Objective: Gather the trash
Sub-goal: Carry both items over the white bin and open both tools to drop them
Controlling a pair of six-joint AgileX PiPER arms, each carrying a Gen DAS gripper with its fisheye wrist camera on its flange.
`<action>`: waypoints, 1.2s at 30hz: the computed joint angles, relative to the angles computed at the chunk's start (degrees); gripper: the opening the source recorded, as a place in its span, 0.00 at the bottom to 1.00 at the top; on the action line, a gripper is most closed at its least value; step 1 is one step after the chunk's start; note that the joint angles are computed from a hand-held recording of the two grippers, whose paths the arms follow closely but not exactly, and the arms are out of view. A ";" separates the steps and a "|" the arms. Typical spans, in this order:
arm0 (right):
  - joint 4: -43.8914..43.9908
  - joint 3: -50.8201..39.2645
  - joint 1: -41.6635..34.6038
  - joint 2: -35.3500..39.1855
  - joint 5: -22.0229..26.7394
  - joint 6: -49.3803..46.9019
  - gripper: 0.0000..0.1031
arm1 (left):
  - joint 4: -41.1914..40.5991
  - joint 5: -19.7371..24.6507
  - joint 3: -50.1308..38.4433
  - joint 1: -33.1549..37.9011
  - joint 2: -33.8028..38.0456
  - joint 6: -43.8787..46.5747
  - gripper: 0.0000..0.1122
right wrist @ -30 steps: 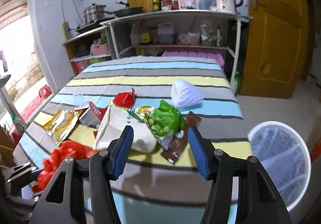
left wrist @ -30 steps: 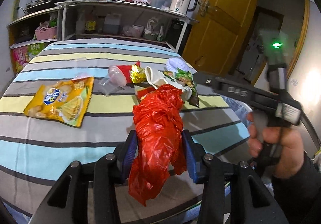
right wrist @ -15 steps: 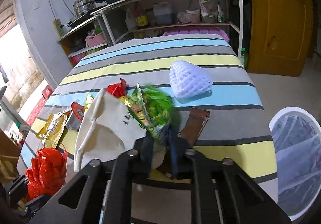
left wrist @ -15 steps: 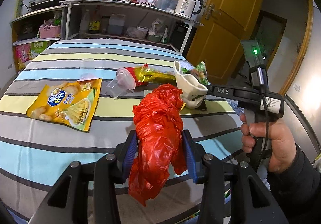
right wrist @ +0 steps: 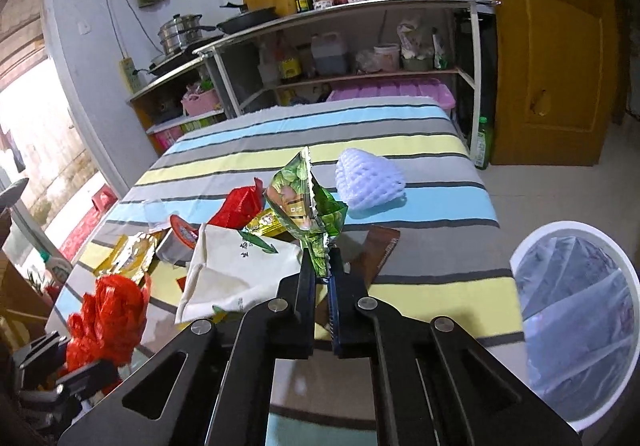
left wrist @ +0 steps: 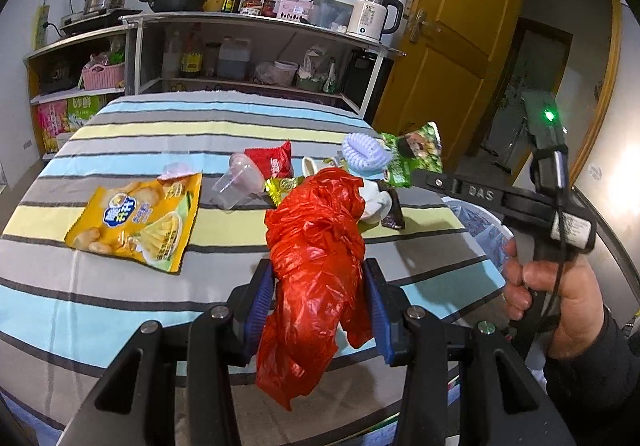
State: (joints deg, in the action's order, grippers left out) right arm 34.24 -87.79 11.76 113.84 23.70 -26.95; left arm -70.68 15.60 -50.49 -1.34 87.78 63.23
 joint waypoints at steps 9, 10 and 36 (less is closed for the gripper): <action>11.80 10.71 -6.93 -7.70 -1.96 -11.25 0.05 | 13.46 -1.07 -6.76 -6.52 2.04 -13.39 0.41; 13.04 12.04 -7.98 -8.57 -2.18 -12.56 0.05 | 15.10 -1.38 -7.79 -7.68 2.69 -15.00 0.41; 10.79 16.81 -27.29 -5.90 -0.19 -12.44 0.07 | 42.98 19.64 -62.65 -24.33 41.01 -45.03 0.43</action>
